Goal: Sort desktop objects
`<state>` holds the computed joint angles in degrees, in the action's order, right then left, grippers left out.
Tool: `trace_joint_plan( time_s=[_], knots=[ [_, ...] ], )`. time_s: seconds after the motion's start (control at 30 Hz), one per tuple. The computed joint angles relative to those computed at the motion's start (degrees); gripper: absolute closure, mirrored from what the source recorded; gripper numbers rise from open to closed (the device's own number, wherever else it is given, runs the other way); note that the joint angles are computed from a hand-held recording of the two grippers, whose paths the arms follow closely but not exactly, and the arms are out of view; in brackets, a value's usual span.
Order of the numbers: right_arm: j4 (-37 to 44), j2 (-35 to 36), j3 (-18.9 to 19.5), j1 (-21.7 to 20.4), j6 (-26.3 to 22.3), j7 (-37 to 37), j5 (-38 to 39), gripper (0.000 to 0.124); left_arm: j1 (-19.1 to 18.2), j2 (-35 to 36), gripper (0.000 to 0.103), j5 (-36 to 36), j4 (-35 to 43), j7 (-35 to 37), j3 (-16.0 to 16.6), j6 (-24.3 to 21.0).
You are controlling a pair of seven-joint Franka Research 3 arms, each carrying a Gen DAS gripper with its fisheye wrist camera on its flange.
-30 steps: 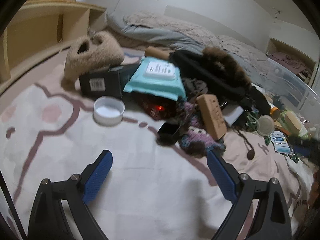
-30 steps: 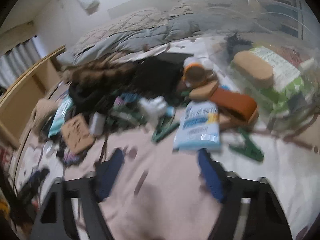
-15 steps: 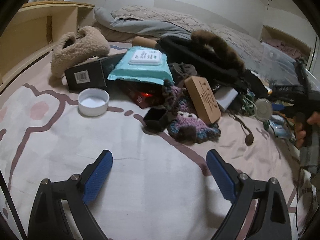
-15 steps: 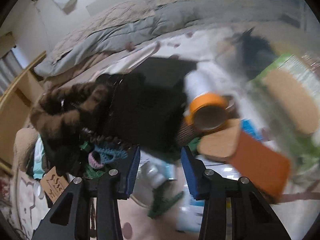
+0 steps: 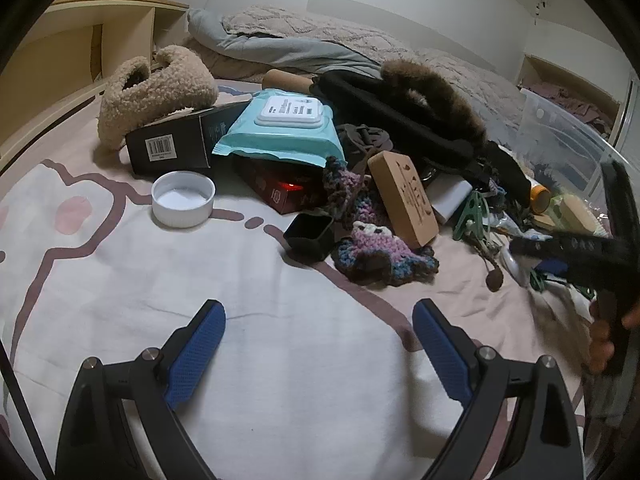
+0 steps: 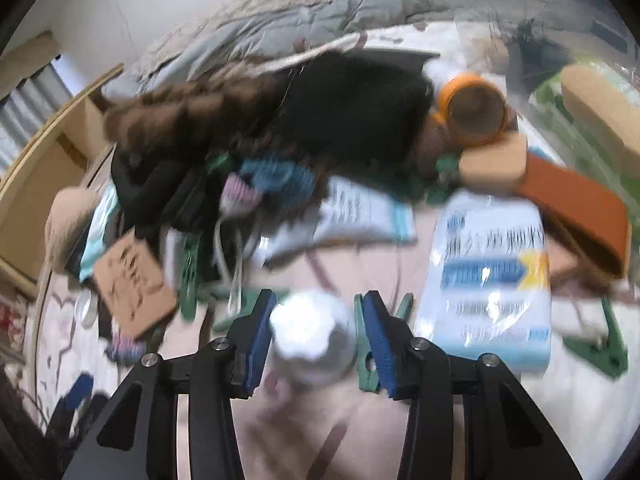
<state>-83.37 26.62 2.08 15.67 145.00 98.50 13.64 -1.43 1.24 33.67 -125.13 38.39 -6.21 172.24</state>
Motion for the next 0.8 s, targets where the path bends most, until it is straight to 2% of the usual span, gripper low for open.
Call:
trace_joint_plan(
  time_s=[0.1,0.2,0.27,0.37,0.4,0.63,0.73,0.8],
  knots=[
    [-2.90,-2.94,0.75,-0.24,-2.34,-2.84,-0.05,0.078,0.06,0.13,0.008,-1.45,-0.12,1.07,-0.05,0.60],
    [-6.91,-6.55,3.34,-2.20,-2.09,-10.05,5.44,0.079,0.07,0.09,0.008,-2.35,-0.39,1.61,-0.02,1.15],
    [-8.54,-8.22,2.79,-1.98,-0.12,-10.80,6.42,0.079,0.13,-0.01,0.008,-3.02,-0.70,1.98,0.01,1.74],
    [-7.42,-7.64,0.54,-1.38,2.46,-4.93,6.11,0.078,0.16,-0.12,0.008,-3.29,-0.90,2.13,0.03,2.03],
    [-5.57,-6.40,0.20,-1.60,2.00,-3.04,6.31,0.078,0.16,-0.12,0.008,-3.29,-0.90,2.13,0.03,2.03],
    [10.56,5.07,0.54,-2.15,-7.09,2.30,4.80,0.079,0.20,-0.09,0.008,-3.27,-0.92,2.08,0.06,2.21],
    [10.67,6.14,3.78,-3.74,-8.05,0.80,10.26,0.078,0.20,-0.07,0.008,-3.39,-0.97,2.14,0.05,2.34],
    [9.25,4.86,2.15,-1.35,-8.28,1.01,6.58,0.075,0.23,-0.02,0.008,-4.22,-1.09,2.72,-0.01,2.63]
  ],
)
